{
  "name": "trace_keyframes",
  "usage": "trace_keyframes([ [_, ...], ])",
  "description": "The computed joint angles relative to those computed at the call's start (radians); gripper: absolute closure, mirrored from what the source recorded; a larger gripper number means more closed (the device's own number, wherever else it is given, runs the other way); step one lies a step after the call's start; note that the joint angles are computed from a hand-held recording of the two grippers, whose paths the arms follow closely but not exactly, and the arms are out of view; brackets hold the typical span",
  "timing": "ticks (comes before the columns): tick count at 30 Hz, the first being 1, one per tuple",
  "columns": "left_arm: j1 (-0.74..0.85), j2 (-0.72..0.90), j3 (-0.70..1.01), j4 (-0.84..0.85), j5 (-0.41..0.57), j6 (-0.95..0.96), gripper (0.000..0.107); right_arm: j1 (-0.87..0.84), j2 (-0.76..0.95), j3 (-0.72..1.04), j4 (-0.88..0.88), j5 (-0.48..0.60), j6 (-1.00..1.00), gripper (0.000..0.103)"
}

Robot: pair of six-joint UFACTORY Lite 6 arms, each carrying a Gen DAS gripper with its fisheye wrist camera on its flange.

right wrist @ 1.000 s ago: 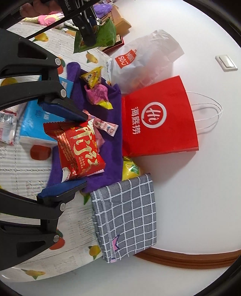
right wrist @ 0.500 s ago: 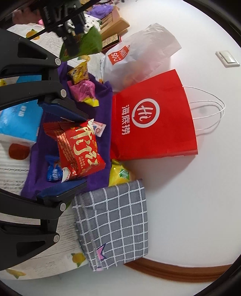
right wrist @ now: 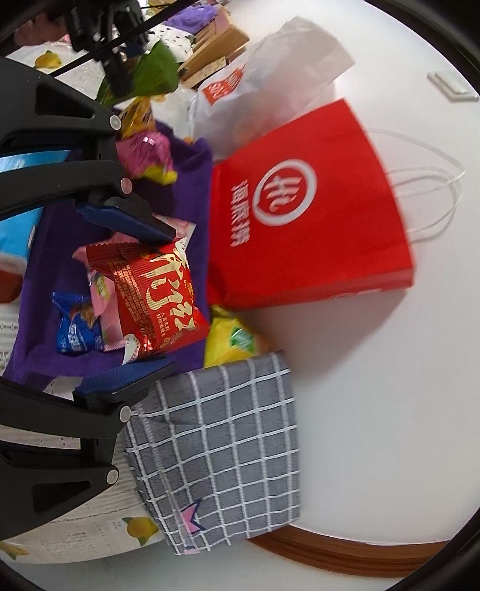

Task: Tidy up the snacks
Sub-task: 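Carry the red packet with the right tool while the left tool carries the green bag over the purple towel, then lower both held snacks onto the purple towel and open both tools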

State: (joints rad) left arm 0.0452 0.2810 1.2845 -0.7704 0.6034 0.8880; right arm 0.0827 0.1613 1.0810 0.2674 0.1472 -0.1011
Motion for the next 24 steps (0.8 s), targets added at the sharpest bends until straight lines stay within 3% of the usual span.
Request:
trace_keyframes([
  [2,-0.017,0.015,0.015,-0.009,0.005,0.002,0.059,-0.011,0.037,0.023,0.001,0.014,-0.014,0.040],
  [6,-0.055,0.033,0.034,-0.025,0.010,0.008,0.059,-0.023,0.105,0.059,0.198,0.044,-0.235,0.040],
  [11,-0.126,0.085,0.078,0.060,-0.021,-0.100,0.059,-0.003,0.210,0.109,0.044,0.038,-0.098,0.040],
  [15,-0.181,0.113,0.090,0.144,-0.056,-0.177,0.059,-0.020,0.269,0.138,0.251,0.053,-0.302,0.040],
  [24,-0.214,0.209,0.145,0.196,-0.073,-0.242,0.059,-0.027,0.269,0.155,0.345,0.083,-0.421,0.036],
])
